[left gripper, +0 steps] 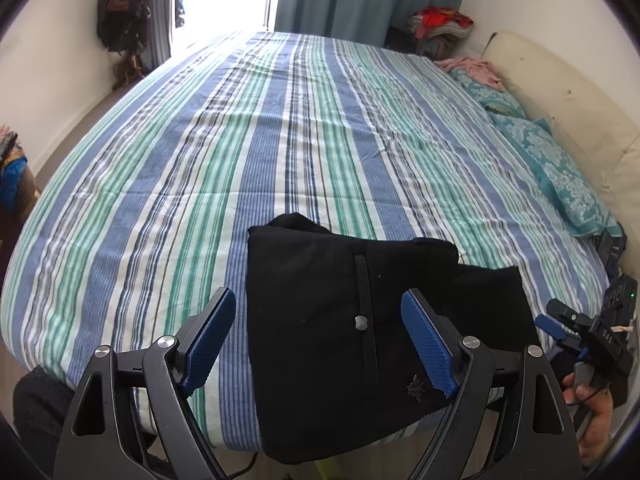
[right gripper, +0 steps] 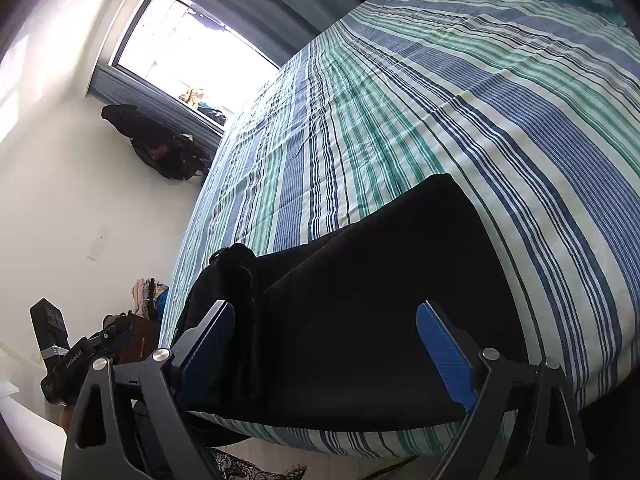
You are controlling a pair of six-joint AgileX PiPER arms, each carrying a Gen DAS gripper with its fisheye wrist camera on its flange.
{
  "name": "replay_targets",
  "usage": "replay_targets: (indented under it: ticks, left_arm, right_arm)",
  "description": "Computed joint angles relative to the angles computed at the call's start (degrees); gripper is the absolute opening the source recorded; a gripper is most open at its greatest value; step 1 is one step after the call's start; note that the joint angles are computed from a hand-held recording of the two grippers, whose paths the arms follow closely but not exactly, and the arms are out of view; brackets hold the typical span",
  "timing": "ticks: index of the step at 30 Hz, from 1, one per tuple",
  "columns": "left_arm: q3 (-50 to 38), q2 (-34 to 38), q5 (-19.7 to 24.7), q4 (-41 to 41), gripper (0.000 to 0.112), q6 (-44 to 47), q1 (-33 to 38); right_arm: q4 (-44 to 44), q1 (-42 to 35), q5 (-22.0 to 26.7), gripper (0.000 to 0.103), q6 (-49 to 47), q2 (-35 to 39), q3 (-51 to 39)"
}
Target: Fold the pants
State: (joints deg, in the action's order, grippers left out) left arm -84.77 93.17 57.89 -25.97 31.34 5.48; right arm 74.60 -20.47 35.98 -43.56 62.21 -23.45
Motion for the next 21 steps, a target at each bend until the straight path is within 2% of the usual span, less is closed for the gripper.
replay_targets:
  ticks: [3, 6, 8, 10, 12, 15, 17, 18, 21]
  left_arm:
    - [-0.8, 0.0, 0.3, -0.5, 0.086, -0.4, 1.4]
    - [-0.9, -0.2, 0.0, -1.6, 0.087, 0.0, 3.4]
    - [-1.1, 0.4, 0.3, -2.0, 0.087, -0.1, 4.7]
    - [-1.2, 1.2, 1.1, -2.1, 0.087, -0.6, 5.7]
    - [-1.0, 1.6, 1.7, -2.3, 0.087, -0.7, 6.3]
    - [0.5, 0.6, 1.1, -2.2, 0.087, 0.3, 6.3]
    - [1.3, -0.3, 0.6, -2.3, 0.087, 1.3, 6.5]
    - [1.5, -0.6, 0.4, -2.4, 0.087, 1.6, 6.6]
    - [1.5, -1.0, 0.3, -3.0, 0.087, 2.3, 7.5]
  right_arm:
    - [-1.0, -4.6, 0.3, 0.092, 1.2, -5.0, 1.1]
    - [1.0, -15.5, 6.3, 0.092, -1.5, -8.3, 3.0]
    - [0.8, -18.2, 9.0, 0.092, -1.4, -6.5, 3.0]
    - [0.1, -13.9, 8.4, 0.092, -0.5, -4.7, 2.0]
    - [2.2, -4.7, 8.9, 0.092, -4.0, -2.0, 0.0]
    - [10.8, 6.1, 17.2, 0.091, -14.5, 9.3, -3.3]
    - [14.3, 9.7, 23.2, 0.086, -19.7, 17.6, -6.3]
    - [14.6, 10.9, 24.4, 0.085, -20.3, 21.0, -8.1]
    - [10.4, 12.9, 22.2, 0.084, -17.4, 27.3, -14.6]
